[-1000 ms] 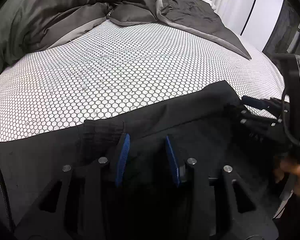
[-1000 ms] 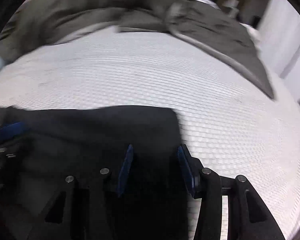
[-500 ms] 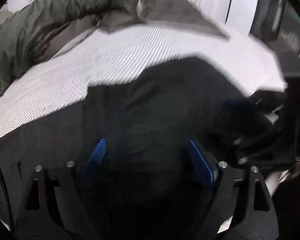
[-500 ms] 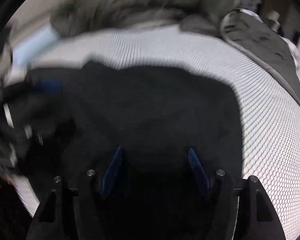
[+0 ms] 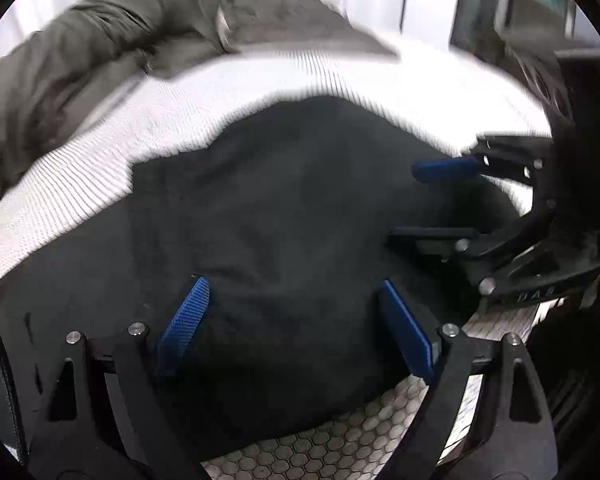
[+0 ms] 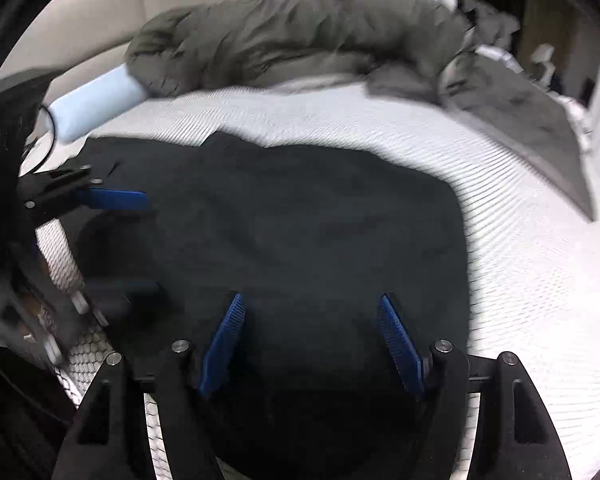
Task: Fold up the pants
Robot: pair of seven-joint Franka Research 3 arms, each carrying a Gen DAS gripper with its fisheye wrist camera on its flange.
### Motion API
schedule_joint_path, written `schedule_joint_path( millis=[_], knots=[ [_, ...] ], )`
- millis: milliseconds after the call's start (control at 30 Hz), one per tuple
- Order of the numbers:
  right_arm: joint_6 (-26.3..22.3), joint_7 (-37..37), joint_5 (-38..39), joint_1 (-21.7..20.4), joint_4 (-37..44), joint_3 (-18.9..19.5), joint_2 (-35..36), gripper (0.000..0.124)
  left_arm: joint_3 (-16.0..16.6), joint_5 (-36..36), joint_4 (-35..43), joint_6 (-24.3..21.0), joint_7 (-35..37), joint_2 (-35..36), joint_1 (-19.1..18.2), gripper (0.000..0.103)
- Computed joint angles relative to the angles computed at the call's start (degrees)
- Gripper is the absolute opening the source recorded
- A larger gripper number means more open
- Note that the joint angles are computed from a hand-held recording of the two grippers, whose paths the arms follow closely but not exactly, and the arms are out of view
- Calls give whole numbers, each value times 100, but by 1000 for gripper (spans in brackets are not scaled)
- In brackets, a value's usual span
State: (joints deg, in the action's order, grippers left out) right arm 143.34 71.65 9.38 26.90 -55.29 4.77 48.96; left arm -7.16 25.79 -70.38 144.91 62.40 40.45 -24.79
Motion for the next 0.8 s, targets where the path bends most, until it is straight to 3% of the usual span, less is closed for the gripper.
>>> schedule_joint_path(
  millis=[67,133,267,333,433,533,600,667,800],
  knots=[
    [-177,68,-415,219,26,-310,96,73,221,283,71,-380,-65,41,-175,86],
    [-70,48,-539,200,-238,-355,-56,74,115,208,-228,-141,-94,-131,-15,86],
    [325,604,-1122,281,-1233,-869,-691,78,125,215,-709,-106,-381,-484,111,88],
    [525,659,-996,33,-1514,-692,-847,78,224,439,-1068,179,-718,-756,95,87],
    [1179,932,-951,-1,-2306,-627,-1330,78,17,465,-1343,882,-632,-932,258,87],
    [1730,241,-443,-349,-2695,78,-1526,78,-339,208,-1105,975,84,-696,374,87],
    [1523,-202,-238,-396,-2429,313,-1330,78,-354,119,-636,381,546,-364,236,87],
    [1099,-183,-521,-68,-2167,-35,-1135,77,-234,130,-542,71,716,-283,132,87],
    [741,184,-636,-13,-2089,-401,-1150,77,-324,-177,-1146,362,911,-708,365,87]
  ],
)
